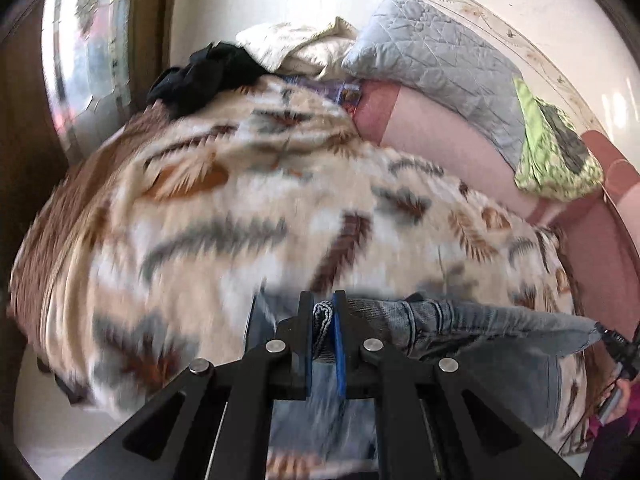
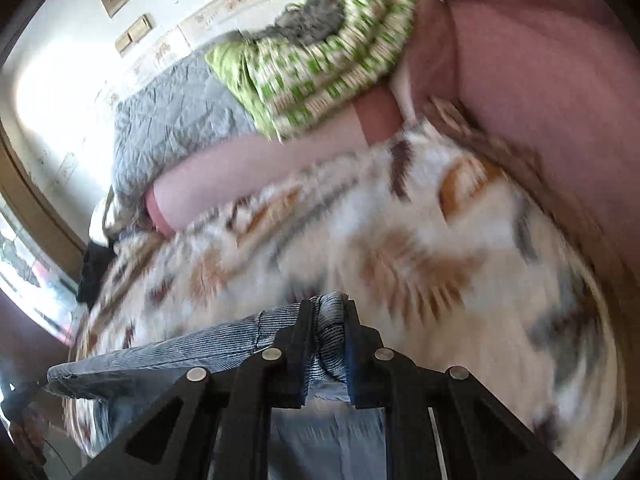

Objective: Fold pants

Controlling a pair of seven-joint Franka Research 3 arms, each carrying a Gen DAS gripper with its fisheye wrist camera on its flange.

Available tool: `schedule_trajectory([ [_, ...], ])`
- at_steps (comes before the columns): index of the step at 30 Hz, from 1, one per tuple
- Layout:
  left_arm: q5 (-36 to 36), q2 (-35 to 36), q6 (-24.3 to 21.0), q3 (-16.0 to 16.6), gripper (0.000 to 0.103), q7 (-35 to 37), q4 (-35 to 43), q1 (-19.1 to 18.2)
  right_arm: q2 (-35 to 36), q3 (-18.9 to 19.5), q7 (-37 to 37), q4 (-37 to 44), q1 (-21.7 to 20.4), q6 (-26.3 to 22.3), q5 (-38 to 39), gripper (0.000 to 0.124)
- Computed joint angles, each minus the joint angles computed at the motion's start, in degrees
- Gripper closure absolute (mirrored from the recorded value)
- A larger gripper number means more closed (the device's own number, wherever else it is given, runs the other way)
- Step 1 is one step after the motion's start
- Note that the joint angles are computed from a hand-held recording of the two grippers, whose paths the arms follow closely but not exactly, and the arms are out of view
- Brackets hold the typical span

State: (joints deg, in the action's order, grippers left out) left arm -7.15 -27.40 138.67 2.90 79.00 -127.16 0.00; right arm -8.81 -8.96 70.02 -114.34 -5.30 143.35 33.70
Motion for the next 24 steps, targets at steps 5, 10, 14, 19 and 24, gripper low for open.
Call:
schedule_trajectory([
  [5, 0.6, -11.3, -3.8, 0.1, 0.094, -3.5, -14.3, 1.0, -14.4, -1.3, -1.7, -18.9, -1.9, -2.0, -2.1, 0.109],
  [10, 0.5, -14.7, -4.4, 1.1, 0.093, -6.3, -21.9, 1.3, -21.1, -3.1, -2.4, -28.1, -3.6, -7.4, -4.4, 0.105],
  [14, 2.5, -15.7, -6.2, 0.3, 0.089, -7.0, -21.7, 1.6, -20.2, -2.2, 1.0, -27.1, -6.3, -10.5, -9.1, 0.067],
  [19, 10.7, -18.4, -9.9, -2.7, 0.090, -12.0, -20.4, 5.7, -20.3, -3.9, -1.4, -25.0, -4.6, -4.5, -4.3, 0.067],
  [24, 11.6, -19.5, -8.8, -2.7, 0.090, -13.2, -19.4, 2.8, -10.9, -1.3, 0.9, -17.6, -2.8, -2.5, -5.5, 0.067],
])
